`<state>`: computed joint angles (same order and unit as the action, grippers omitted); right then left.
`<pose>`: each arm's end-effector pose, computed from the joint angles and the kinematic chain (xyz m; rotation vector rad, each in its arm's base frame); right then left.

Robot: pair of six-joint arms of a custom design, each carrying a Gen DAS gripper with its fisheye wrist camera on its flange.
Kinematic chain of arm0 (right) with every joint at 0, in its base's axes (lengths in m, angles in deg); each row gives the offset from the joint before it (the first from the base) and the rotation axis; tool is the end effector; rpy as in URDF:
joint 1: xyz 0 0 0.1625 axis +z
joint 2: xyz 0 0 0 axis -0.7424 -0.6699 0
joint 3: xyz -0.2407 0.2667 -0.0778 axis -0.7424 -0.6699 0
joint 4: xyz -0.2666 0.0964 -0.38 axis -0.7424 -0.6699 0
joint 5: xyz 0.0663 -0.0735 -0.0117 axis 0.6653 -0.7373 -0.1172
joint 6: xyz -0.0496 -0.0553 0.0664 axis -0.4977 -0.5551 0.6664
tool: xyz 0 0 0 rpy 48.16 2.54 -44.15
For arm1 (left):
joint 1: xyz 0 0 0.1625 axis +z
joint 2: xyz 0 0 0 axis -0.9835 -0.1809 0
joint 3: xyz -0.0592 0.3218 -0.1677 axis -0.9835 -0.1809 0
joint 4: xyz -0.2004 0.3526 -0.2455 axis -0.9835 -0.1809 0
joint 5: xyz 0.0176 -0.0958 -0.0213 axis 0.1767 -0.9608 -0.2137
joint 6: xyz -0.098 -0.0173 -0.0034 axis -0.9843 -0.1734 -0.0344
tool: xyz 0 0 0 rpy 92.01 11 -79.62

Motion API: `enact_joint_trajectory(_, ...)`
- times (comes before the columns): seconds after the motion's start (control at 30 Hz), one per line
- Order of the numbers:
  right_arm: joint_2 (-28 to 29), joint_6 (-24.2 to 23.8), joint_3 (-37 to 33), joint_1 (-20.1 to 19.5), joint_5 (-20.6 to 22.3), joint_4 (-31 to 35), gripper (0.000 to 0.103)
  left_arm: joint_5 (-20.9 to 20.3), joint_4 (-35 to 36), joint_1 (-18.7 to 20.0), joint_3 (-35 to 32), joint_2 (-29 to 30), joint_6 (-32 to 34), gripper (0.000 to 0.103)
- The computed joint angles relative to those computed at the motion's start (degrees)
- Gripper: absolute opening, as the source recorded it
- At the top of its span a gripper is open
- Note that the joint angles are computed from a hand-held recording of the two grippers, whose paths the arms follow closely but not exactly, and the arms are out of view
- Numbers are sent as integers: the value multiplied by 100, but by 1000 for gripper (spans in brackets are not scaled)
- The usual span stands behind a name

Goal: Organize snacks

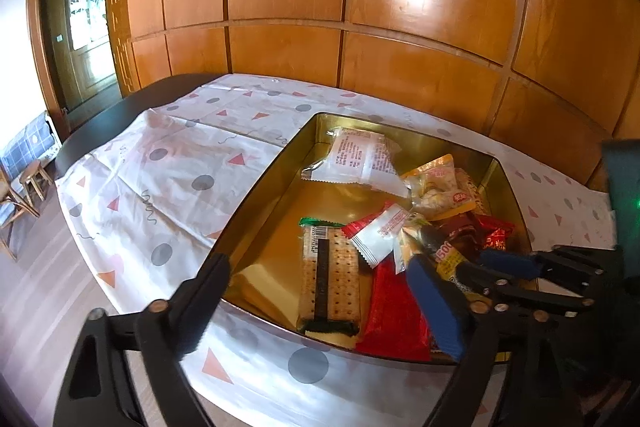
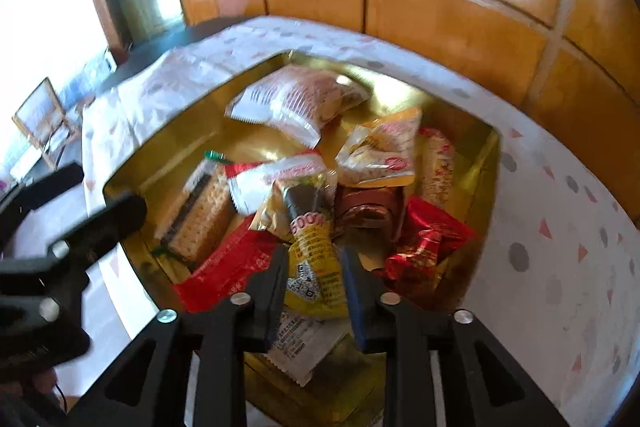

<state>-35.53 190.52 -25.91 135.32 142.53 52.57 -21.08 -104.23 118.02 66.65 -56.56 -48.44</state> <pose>0.0824 -0.7258 0.2248 1.6182 -2.3199 0.1454 -0.3688 -0.5831 -0.0706 -0.4650 1.7667 -1.2367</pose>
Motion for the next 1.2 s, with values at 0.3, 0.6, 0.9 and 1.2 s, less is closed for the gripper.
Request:
enact_joint_trajectory(0.3, -1736, 544, 2180, -397, -841, -1524, 36, -7, 366, -110, -387, 359, -256, 103)
enact_joint_trajectory(0.6, -2072, 745, 2502, -562, -814, -2011, 36, -70, 372, -140, -779, 723, -142, 103)
enact_joint_trajectory(0.9, -2255, 626, 2730, -615, -921, -2150, 36, -142, 1373, -150, -1305, 1035, -786, 103)
enact_joint_trajectory(1.2, -2330, 609, 2847, -613, -955, -2227, 36, -153, 1534, -155, -1284, 1010, -1034, 103)
